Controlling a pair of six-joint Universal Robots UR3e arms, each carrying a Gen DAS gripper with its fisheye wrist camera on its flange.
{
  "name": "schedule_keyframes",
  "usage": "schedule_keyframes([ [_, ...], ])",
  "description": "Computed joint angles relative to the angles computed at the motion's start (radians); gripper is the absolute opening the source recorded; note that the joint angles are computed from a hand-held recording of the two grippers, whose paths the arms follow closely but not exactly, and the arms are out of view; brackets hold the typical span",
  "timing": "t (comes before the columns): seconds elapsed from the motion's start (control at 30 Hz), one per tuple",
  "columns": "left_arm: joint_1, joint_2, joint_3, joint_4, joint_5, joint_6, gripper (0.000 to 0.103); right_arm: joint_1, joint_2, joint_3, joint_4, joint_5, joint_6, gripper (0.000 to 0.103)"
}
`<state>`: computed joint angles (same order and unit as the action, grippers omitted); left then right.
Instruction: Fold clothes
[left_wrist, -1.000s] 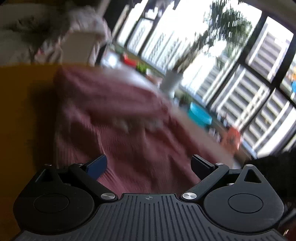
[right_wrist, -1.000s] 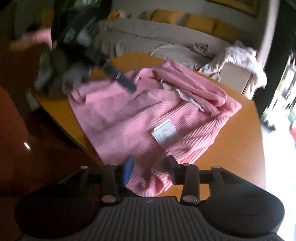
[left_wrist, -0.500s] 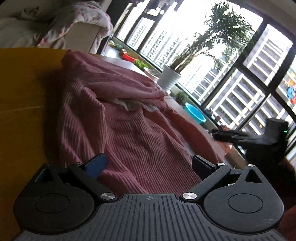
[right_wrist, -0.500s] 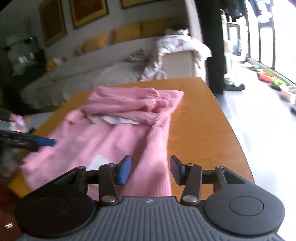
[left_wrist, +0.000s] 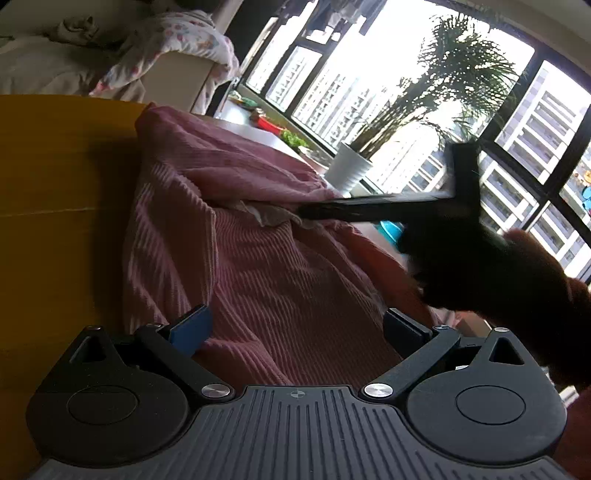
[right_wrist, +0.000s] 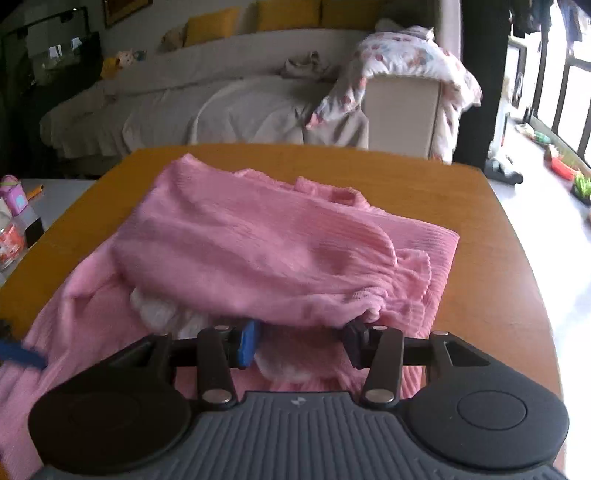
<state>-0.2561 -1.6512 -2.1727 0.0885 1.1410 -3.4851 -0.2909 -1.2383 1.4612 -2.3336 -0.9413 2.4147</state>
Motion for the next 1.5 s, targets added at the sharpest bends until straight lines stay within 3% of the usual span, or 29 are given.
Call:
schedule_keyframes([
  [0.13,0.005,0.014,0.003,-0.024,0.021,0.007,0.101,0.068,0.151,-0.172,-0.022,0.009,0.044,0.046],
  [0.23,0.008,0.019,0.009,-0.036,0.042,-0.005,0.101,0.064,0.153,-0.216,0.02,0.017,0.03,0.046],
  [0.33,-0.002,0.034,0.01,-0.053,0.061,-0.017,0.101,-0.051,0.047,-0.125,0.035,0.13,0.004,0.048],
  [0.4,0.003,0.054,0.0,-0.052,0.044,-0.039,0.101,-0.18,-0.084,0.027,0.045,0.204,-0.037,0.055],
  [0.6,0.034,-0.003,0.056,0.085,-0.11,-0.164,0.101,-0.594,-0.436,0.377,0.339,0.339,-0.311,0.058],
  [0.77,-0.048,-0.199,0.346,0.08,-0.105,-0.246,0.099,-0.813,-0.621,0.523,0.775,0.388,-0.651,0.058],
  [0.87,-0.083,-0.267,0.464,0.033,-0.072,-0.294,0.097,-0.81,-0.658,0.603,0.77,0.397,-0.66,0.058],
  [0.93,-0.104,-0.31,0.541,-0.001,-0.051,-0.325,0.097,-0.787,-0.684,0.66,0.723,0.421,-0.654,0.049],
  [0.97,-0.113,-0.331,0.58,-0.019,-0.041,-0.34,0.097,-0.779,-0.709,0.681,0.709,0.424,-0.662,0.018],
  [1.0,-0.119,-0.335,0.599,-0.037,-0.027,-0.347,0.097,-0.767,-0.729,0.703,0.661,0.438,-0.655,0.004],
  [1.03,-0.119,-0.329,0.604,-0.053,-0.013,-0.348,0.097,-0.769,-0.761,0.721,0.649,0.462,-0.684,0.004],
  [1.07,-0.12,-0.32,0.604,-0.068,0.0,-0.346,0.097,-0.782,-0.799,0.717,0.711,0.487,-0.77,0.003],
  [1.17,-0.11,-0.293,0.612,-0.123,0.027,-0.318,0.097,-0.827,-0.932,0.64,1.07,0.482,-1.232,0.003],
  [1.23,-0.108,-0.298,0.65,-0.165,0.039,-0.298,0.097,-0.825,-0.998,0.638,1.148,0.423,-1.426,0.003],
  [1.33,-0.106,-0.375,0.755,-0.187,-0.014,-0.307,0.096,-0.805,-1.089,0.719,1.085,0.361,-1.535,0.004],
  [1.43,-0.113,-0.516,0.915,-0.221,-0.103,-0.366,0.089,-0.835,-1.187,0.781,1.115,0.366,-1.653,0.004],
  [1.5,-0.126,-0.61,1.023,-0.28,-0.138,-0.383,0.083,-0.83,-1.185,0.762,1.132,0.352,-1.647,0.008],
])
